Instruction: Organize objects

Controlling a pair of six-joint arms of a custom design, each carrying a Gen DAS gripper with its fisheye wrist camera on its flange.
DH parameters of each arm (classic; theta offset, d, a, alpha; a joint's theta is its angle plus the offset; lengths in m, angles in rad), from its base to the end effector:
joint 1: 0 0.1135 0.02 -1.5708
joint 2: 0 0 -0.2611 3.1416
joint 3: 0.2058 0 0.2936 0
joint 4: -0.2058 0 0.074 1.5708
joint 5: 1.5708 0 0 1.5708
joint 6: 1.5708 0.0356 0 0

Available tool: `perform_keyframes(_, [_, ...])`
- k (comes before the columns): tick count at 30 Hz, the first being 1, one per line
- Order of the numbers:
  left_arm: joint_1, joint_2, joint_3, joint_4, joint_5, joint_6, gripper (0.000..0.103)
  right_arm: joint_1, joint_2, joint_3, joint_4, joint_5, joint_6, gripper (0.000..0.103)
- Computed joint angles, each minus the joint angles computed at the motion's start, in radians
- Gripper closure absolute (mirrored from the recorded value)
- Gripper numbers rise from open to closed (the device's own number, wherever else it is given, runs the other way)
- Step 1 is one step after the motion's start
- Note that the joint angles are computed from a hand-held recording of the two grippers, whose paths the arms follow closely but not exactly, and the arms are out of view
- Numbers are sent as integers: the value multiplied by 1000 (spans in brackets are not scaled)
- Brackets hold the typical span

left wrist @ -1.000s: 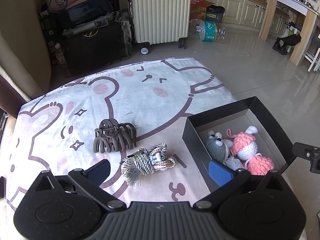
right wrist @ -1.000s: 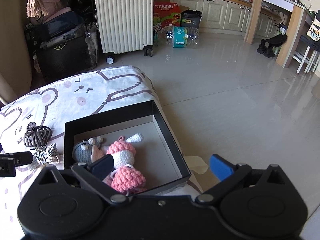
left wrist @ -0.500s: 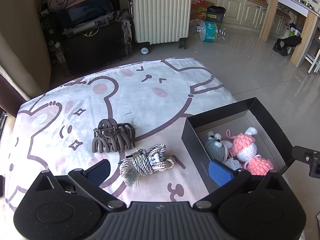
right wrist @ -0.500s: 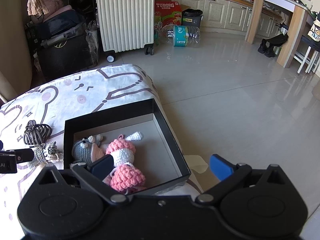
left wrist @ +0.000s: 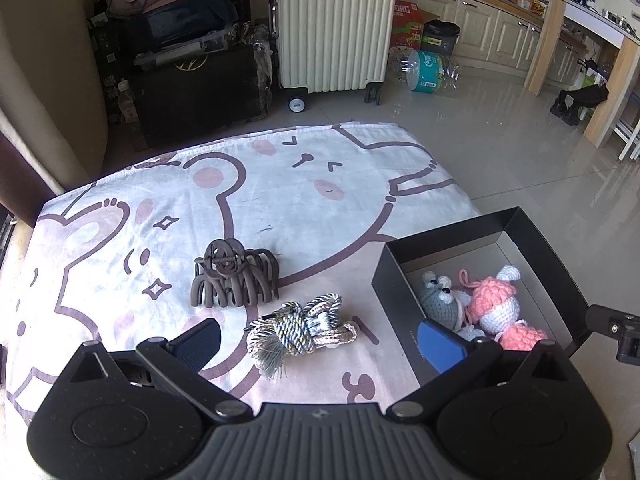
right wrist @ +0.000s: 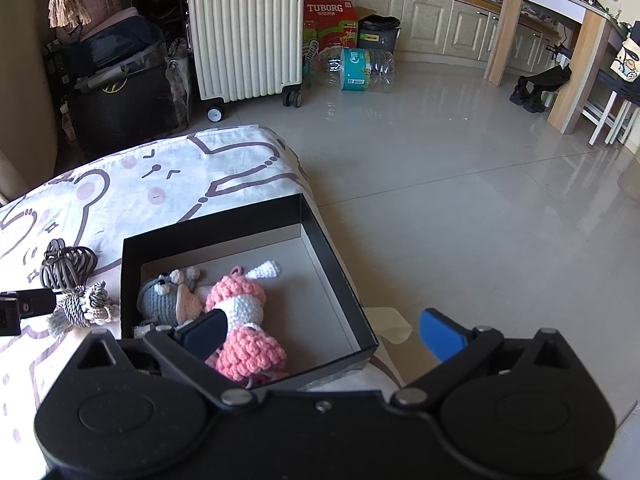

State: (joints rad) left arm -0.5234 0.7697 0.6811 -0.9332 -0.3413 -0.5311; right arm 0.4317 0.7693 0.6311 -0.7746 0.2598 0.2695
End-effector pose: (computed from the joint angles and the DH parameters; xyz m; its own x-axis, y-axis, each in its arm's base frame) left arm 0.1620 -0.0798 0.2378 -0.7990 -0.0899 -0.5946 -0.0985 0.9950 -0.0181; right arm 0.1779 0.0719 0.2292 -0.7624 -0.0679 -0.6436 -0.0609 0.9976 -0.0331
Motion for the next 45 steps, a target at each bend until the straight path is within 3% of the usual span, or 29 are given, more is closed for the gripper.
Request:
perform_keyframes(12, [188, -142, -43, -54, 65, 90, 0, 98, 75, 24, 35, 43, 75, 0])
perform_keyframes(26, [558, -325, -80, -143, 208, 316, 0, 310, 234, 95, 120, 82, 134, 0])
perform_keyframes(45, [970, -398, -94, -186, 404, 591, 0, 489, 359, 153, 229, 111, 157, 0])
